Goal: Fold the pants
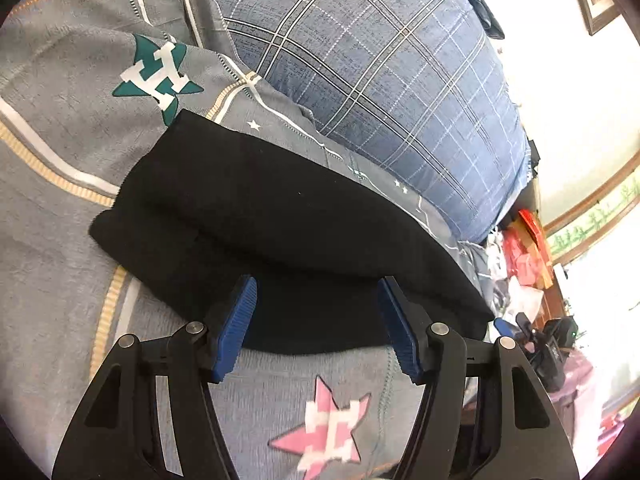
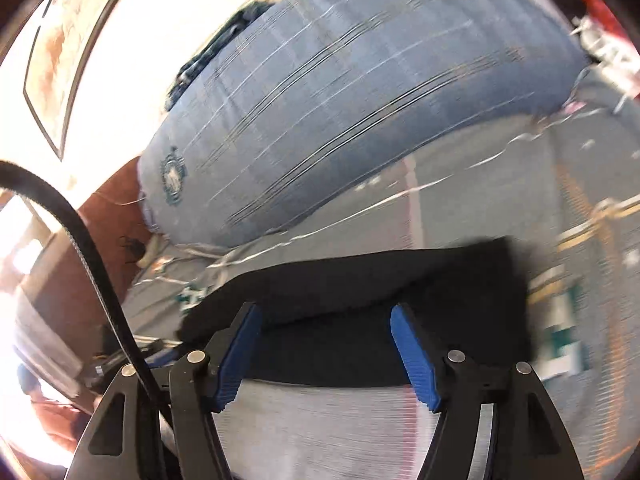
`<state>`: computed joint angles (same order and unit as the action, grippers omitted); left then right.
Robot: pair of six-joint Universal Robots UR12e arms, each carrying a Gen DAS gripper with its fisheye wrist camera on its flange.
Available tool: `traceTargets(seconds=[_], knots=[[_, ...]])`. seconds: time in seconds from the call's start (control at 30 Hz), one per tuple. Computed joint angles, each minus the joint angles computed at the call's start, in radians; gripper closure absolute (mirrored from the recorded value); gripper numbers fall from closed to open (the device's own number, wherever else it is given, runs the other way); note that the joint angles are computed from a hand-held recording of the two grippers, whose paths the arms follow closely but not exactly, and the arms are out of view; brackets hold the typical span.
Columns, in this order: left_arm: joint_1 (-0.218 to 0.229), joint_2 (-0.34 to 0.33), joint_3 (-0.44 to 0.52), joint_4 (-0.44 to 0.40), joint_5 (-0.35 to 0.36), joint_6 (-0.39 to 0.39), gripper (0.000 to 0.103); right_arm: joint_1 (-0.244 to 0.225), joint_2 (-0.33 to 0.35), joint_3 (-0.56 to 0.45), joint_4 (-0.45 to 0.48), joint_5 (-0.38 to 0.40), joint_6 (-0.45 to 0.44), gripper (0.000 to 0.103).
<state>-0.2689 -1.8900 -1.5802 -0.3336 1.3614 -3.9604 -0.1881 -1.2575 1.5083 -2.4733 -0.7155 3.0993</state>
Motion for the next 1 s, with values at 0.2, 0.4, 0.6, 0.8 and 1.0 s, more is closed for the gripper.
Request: traceTargets(seconds=[0.2,0.4,0.6,0.8,1.0], knots=[[0.01,-0.038,0.019,0.04,-0.033,-0.078,0.041,0.041,0.058,-0.024,-0.015,0.001,0.142,0.038],[-0.001,-0.073,0.06,0.034,0.0,-0.077,0.041,0.05,0.105,-0.04,-0.041,0.011,0.291,0.039],[-0.012,-0.095,0.094,0.02,0.049,-0.025,0.048,0.057,0.136,-0.051,-0.148,0.019,0.361,0.068],[-0.014,-0.077,0.078,0.086,0.066,0.073,0.095,0.052,0.142,-0.035,-0.297,0.067,0.387,0.092],[-0.02,-0.027,0.022,0.199,0.092,0.161,0.096,0.036,0.107,-0.001,-0.369,0.209,0.308,0.092]])
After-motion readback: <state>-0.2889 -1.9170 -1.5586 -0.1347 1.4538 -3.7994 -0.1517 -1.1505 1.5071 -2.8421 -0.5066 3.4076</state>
